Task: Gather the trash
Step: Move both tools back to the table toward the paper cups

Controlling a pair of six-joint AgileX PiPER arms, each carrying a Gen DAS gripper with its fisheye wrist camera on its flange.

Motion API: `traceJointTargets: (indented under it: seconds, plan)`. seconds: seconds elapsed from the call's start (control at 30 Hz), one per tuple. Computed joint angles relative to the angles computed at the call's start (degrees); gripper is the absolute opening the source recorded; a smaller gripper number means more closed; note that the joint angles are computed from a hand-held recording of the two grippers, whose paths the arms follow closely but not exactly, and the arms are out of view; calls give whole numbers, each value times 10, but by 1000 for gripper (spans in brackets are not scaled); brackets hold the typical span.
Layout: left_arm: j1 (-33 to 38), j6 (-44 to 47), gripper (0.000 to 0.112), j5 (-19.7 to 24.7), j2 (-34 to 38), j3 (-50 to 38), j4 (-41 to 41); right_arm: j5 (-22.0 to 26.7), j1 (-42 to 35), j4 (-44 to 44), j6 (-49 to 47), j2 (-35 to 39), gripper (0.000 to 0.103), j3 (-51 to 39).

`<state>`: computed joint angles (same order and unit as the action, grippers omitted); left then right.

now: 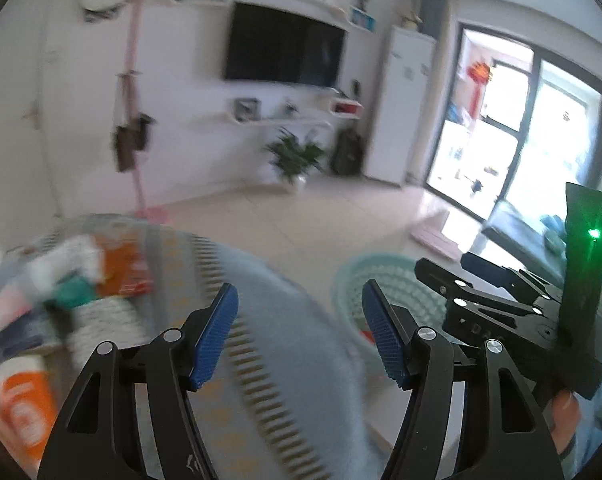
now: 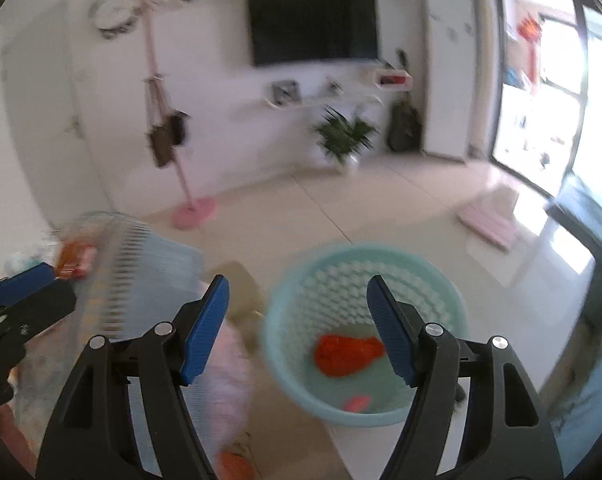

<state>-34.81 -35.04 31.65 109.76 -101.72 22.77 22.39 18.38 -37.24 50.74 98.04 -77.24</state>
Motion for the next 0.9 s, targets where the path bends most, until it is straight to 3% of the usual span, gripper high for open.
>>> traceJointTargets:
  seconds: [0.17,0.27,0.37,0.5,0.7,0.8,0.9]
  plan:
    - [31,-136,63,-41,-163,206,93,-8,88,-33,37,-17,67,-2]
    - [52,-224,68,-12,-242,285,166,-16,136,-60,64,-17,67,0]
    - [61,-302,71,47,-296,352,245,-13,180,-55,54,1,67,-20]
    - [94,-341,75,89,-313,390,282,7,234,-35,27,43,67,-64]
    - [153,-295,73,86,-294,404,260,36,286,20,-44,99,67,-131]
    - [170,-302,59,83,-308,438,263,49,297,40,-71,123,67,-165]
    - [187,-324,56,68,-350,496,279,47,302,54,-87,126,67,-168]
